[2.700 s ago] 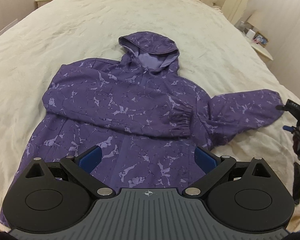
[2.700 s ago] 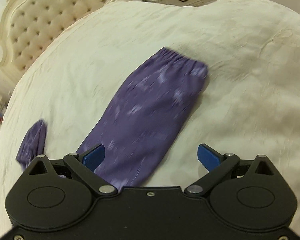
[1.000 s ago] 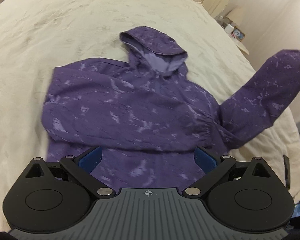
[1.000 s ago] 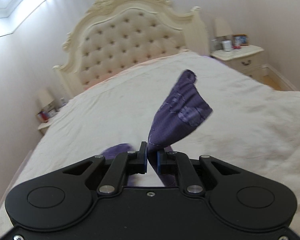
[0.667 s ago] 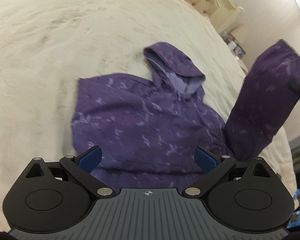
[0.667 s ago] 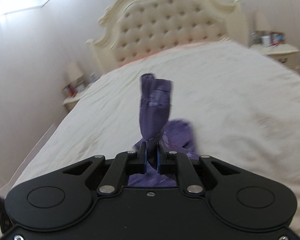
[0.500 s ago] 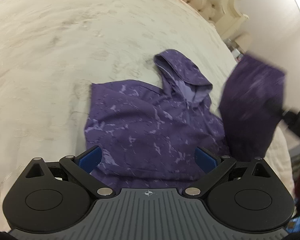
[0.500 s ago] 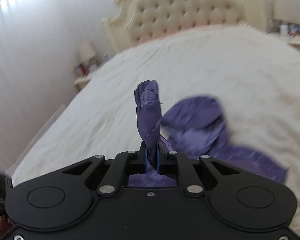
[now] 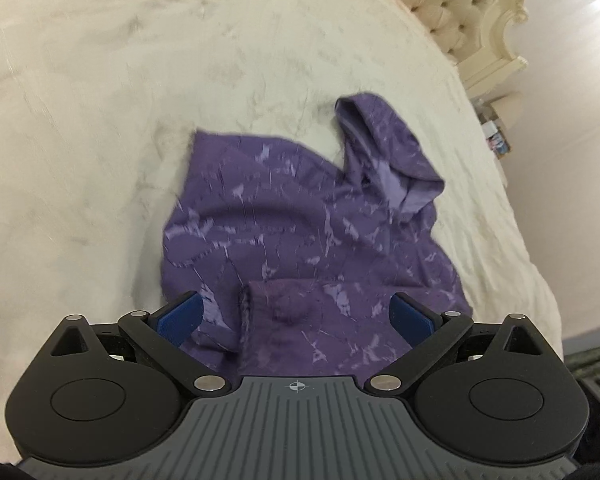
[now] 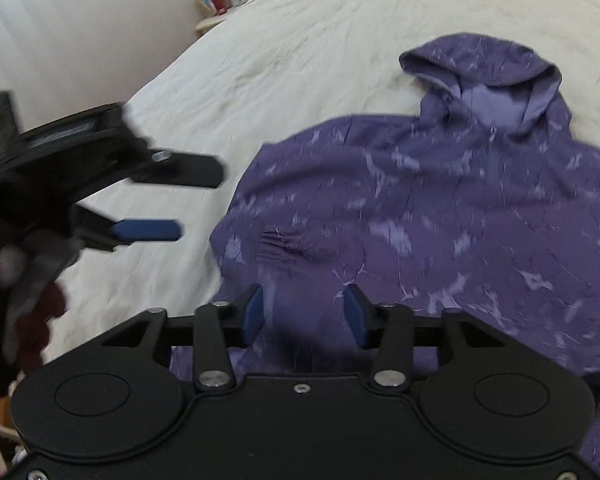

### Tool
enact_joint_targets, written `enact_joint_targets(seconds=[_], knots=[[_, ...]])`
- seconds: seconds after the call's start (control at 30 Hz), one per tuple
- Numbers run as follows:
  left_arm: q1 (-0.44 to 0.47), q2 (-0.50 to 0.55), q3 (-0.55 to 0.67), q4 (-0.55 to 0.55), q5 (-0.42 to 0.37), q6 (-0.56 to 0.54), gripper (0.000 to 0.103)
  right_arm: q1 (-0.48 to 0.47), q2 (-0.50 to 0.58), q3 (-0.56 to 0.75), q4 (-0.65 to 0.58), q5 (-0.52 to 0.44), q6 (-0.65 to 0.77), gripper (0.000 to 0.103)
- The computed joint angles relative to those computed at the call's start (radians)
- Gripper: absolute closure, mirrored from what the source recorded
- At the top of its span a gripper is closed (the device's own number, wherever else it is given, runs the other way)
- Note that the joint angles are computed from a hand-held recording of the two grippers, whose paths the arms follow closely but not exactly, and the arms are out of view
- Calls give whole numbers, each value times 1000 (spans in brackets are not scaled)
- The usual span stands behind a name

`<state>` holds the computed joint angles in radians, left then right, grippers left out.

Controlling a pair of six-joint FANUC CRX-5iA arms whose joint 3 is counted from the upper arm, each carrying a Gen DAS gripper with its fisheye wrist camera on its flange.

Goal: Fold large clothes

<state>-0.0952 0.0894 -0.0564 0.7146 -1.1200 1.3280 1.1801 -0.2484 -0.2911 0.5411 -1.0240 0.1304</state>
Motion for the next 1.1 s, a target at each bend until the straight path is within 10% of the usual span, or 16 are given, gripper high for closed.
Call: enact_joint_targets(seconds=[0.37, 0.6, 0.9, 1.1], knots=[[-118, 86, 109, -261, -81, 168, 5, 48, -195, -103, -12, -213, -30, 47], [-139, 36, 87, -317, -48, 294, 85, 120, -291, -155, 10, -372, -190, 42], [-157, -89, 80, -233, 137, -22, 89, 191, -425, -223, 64, -532, -380, 41], [-142, 17, 184, -287, 109, -24, 89, -2, -452, -251, 69, -474, -360, 41]])
